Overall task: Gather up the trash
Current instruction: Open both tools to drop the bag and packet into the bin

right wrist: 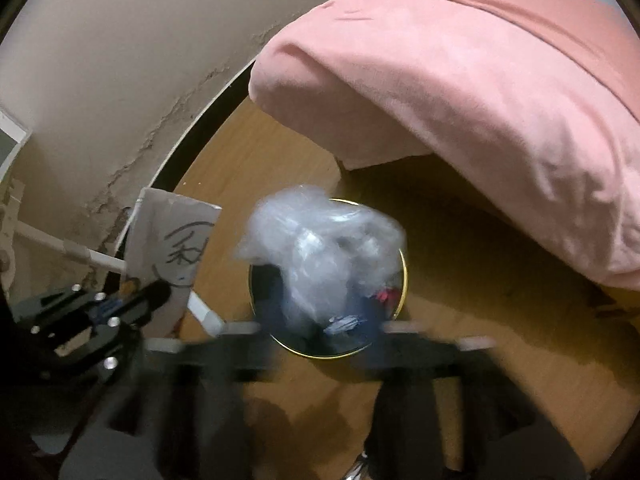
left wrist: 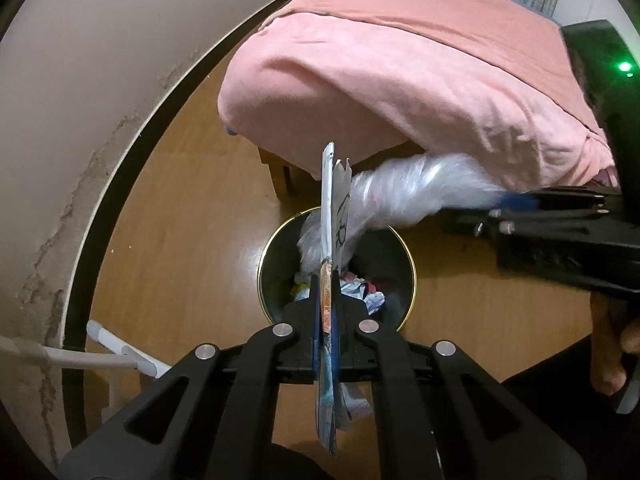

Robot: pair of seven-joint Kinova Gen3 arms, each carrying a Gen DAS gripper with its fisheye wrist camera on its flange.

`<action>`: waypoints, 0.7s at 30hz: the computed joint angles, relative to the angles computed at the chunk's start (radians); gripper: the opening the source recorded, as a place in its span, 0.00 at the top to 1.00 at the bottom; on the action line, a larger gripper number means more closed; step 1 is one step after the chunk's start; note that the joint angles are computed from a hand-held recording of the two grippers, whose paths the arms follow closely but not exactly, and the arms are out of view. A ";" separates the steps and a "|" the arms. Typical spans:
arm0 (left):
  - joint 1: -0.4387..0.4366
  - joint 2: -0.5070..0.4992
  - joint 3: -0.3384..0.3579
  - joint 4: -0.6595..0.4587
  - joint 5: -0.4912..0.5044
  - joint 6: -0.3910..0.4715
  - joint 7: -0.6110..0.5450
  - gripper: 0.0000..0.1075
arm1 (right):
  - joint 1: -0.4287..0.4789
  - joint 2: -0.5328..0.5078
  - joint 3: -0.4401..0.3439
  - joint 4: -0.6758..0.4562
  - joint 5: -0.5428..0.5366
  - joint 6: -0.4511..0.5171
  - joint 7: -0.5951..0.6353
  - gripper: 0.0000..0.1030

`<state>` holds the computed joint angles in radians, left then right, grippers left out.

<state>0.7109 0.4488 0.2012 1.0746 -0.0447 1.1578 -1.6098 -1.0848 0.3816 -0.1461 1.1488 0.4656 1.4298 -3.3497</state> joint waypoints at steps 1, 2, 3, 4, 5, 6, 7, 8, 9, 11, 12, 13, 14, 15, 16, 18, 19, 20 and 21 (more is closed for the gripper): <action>0.000 0.004 0.000 -0.003 0.000 0.002 0.000 0.98 | -0.013 0.000 0.004 -0.005 0.018 0.012 -0.010 0.21; 0.000 0.010 0.000 -0.008 0.001 0.005 0.000 0.98 | -0.017 -0.002 0.005 -0.005 0.026 0.017 -0.007 0.21; 0.001 0.016 0.000 -0.013 0.001 0.007 0.000 0.98 | -0.017 -0.010 0.003 0.004 0.030 0.008 -0.009 0.21; 0.005 0.022 -0.002 -0.017 0.000 0.007 0.003 0.98 | -0.019 -0.020 0.003 0.020 0.034 0.000 -0.028 0.21; 0.007 0.030 -0.003 -0.024 0.000 0.012 0.004 0.98 | -0.017 -0.028 0.001 0.034 0.035 -0.009 -0.040 0.21; 0.010 0.036 -0.003 -0.030 0.000 0.014 0.007 0.98 | -0.015 -0.038 -0.002 0.049 0.035 -0.018 -0.057 0.21; 0.014 0.041 -0.004 -0.031 -0.001 0.013 0.008 0.98 | -0.015 -0.043 -0.004 0.056 0.038 -0.015 -0.071 0.21; 0.017 0.046 -0.004 -0.034 -0.001 0.011 0.009 0.98 | -0.014 -0.049 -0.007 0.064 0.043 -0.012 -0.084 0.21; 0.020 0.050 -0.004 -0.036 -0.001 0.010 0.009 0.98 | -0.014 -0.056 -0.009 0.075 0.048 -0.010 -0.099 0.21; 0.027 0.062 -0.005 -0.046 0.001 0.010 0.012 0.97 | -0.015 -0.066 -0.018 0.087 0.058 -0.006 -0.124 0.21; 0.028 0.064 -0.005 -0.048 0.002 0.006 0.012 0.97 | -0.015 -0.072 -0.021 0.097 0.063 -0.004 -0.139 0.21; 0.031 0.069 -0.005 -0.052 0.002 0.004 0.013 0.97 | -0.013 -0.075 -0.025 0.099 0.066 0.003 -0.147 0.21; 0.032 0.073 -0.005 -0.057 0.004 0.001 0.012 0.97 | -0.014 -0.077 -0.028 0.101 0.070 0.011 -0.156 0.21; 0.032 0.078 -0.004 -0.065 0.009 -0.002 0.011 0.97 | -0.017 -0.080 -0.031 0.104 0.077 0.021 -0.170 0.21; 0.032 0.082 -0.003 -0.072 0.011 -0.001 0.009 0.97 | -0.019 -0.083 -0.034 0.107 0.082 0.028 -0.183 0.21; 0.037 0.096 -0.003 -0.095 0.015 0.005 0.005 0.96 | -0.019 -0.094 -0.041 0.122 0.090 0.032 -0.206 0.21; 0.041 0.099 -0.005 -0.101 0.014 0.005 0.006 0.95 | -0.019 -0.099 -0.045 0.127 0.093 0.037 -0.216 0.21; 0.046 0.103 -0.008 -0.110 0.012 0.006 0.008 0.91 | -0.020 -0.104 -0.049 0.131 0.097 0.043 -0.228 0.20; 0.050 0.107 -0.010 -0.118 0.011 0.008 0.008 0.84 | -0.021 -0.110 -0.053 0.138 0.101 0.046 -0.239 0.20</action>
<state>0.7606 0.5554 0.1915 0.9568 -0.0334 1.1654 -1.6015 -1.1054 0.2716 -0.1991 1.2867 0.5669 1.4758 -3.5888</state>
